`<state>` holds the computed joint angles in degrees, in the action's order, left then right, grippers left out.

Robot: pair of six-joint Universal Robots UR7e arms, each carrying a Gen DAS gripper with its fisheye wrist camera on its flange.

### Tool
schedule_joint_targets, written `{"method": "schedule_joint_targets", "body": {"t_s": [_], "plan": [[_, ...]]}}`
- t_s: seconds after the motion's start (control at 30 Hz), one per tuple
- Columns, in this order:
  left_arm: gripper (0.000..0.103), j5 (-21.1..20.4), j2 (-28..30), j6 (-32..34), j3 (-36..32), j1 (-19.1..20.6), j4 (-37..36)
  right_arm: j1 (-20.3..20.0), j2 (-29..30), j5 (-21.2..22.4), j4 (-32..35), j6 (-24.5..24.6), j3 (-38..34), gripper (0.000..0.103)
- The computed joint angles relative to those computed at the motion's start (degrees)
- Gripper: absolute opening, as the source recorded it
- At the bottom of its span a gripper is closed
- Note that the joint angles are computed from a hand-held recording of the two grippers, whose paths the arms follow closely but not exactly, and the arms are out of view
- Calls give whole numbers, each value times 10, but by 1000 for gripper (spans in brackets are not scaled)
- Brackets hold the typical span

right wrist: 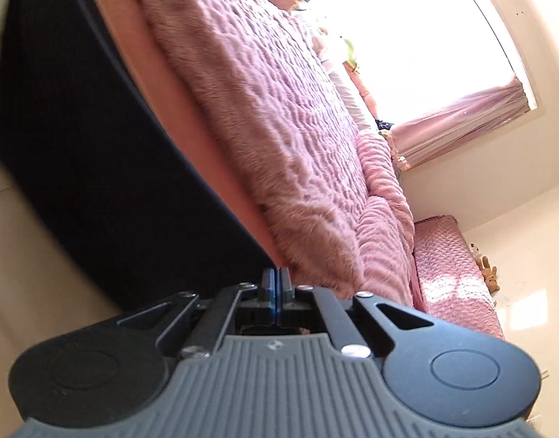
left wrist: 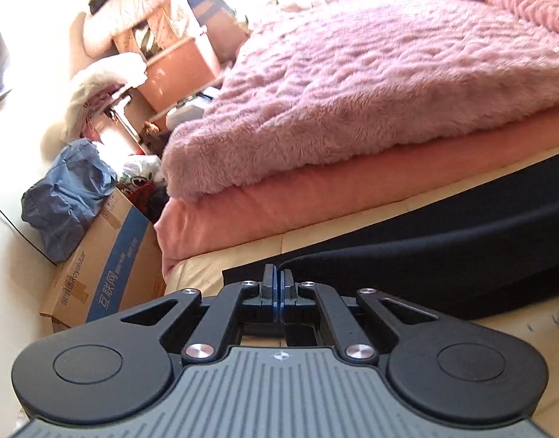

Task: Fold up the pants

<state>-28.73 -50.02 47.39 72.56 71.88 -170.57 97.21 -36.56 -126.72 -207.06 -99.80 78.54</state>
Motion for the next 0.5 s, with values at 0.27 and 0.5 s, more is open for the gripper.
{"method": "schedule_joint_targets", "body": {"t_s": [0.27, 0.5], "plan": [[0, 52, 134, -47, -216, 47, 116, -25, 165, -38, 134, 13, -278, 0], [5, -26, 136, -123, -232, 74, 192, -51, 258, -73, 219, 37, -410, 0]]}}
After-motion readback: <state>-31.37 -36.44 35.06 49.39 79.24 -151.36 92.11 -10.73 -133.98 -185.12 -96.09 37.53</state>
